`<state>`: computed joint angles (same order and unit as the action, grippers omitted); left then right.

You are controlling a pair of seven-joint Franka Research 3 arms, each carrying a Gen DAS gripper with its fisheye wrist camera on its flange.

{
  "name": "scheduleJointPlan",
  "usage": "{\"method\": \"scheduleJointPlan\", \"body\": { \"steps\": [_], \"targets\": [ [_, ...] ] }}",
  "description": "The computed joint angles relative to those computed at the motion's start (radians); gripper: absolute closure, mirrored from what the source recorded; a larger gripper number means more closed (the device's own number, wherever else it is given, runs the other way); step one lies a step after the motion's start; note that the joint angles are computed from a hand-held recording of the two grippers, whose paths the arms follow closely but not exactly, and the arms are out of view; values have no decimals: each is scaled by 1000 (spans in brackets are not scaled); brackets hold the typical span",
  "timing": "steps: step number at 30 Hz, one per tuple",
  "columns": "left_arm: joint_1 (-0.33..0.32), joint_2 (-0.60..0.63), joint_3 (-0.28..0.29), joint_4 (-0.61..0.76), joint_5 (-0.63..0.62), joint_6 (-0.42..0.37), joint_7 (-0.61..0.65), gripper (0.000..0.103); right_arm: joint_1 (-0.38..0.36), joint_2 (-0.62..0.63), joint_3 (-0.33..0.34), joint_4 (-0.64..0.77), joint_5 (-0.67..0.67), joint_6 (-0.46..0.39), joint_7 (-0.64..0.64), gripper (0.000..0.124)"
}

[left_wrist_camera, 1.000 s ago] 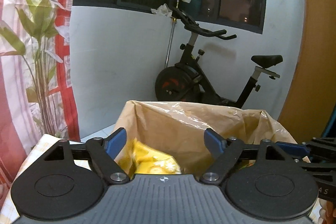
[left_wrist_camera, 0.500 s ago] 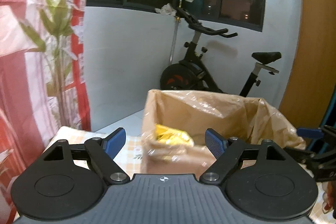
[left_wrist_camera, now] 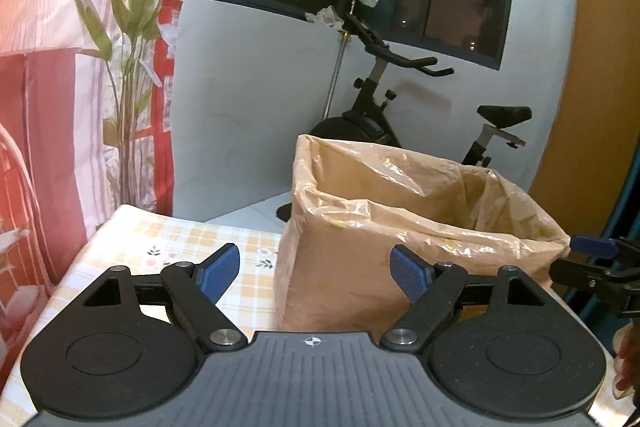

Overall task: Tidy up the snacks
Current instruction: 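Release the yellow bag and small packet into the box, then lower both grippers from the box back to the snack pile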

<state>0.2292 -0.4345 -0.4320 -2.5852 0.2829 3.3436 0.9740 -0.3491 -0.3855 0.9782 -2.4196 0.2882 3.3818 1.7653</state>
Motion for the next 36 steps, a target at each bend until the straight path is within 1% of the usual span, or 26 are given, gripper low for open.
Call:
{"method": "scheduleJointPlan", "body": {
  "steps": [4, 6, 7, 11, 14, 16, 18, 20, 23, 25, 29, 33, 36],
  "targets": [
    [1, -4, -13, -18, -7, 24, 4, 19, -33, -40, 40, -24, 16, 16, 18, 21],
    [-41, 5, 23, -30, -4, 40, 11, 19, -26, -46, 37, -35, 17, 13, 25, 21],
    [-52, 6, 29, -35, -7, 40, 16, 19, -17, -47, 31, -42, 16, 16, 27, 21],
    [-39, -11, -2, -59, -25, 34, 30, 19, 12, -57, 14, -76, 23, 28, 29, 21],
    [-23, -28, -26, -80, -38, 41, 33, 19, 46, -63, -12, -105, 35, 26, 27, 21],
    [-13, -36, -38, -91, -47, 42, 33, 19, 56, -77, -21, -125, 47, 14, 34, 21],
    [-16, -35, -36, -96, -52, 37, 32, 19, 63, -91, -31, -142, 53, -5, 51, 21],
    [-6, -39, -47, -102, -58, 29, 28, 20, 59, -108, -33, -154, 51, -26, 79, 21],
    [42, -58, -99, -106, -69, 13, 11, 20, 41, -126, -26, -163, 27, -50, 124, 22],
    [55, -67, -111, -110, -67, 0, -6, 20, 38, -116, -28, -162, 3, -58, 145, 22],
    [50, -83, -104, -124, -49, -12, -38, 20, 26, -92, -20, -153, -50, -76, 186, 23],
    [42, -88, -89, -128, -27, -24, -60, 20, 36, -52, -26, -139, -110, -79, 205, 23],
    [41, -90, -87, -127, -13, -32, -79, 20, -10, -42, 17, -118, -155, -99, 216, 24]
  ]
}}
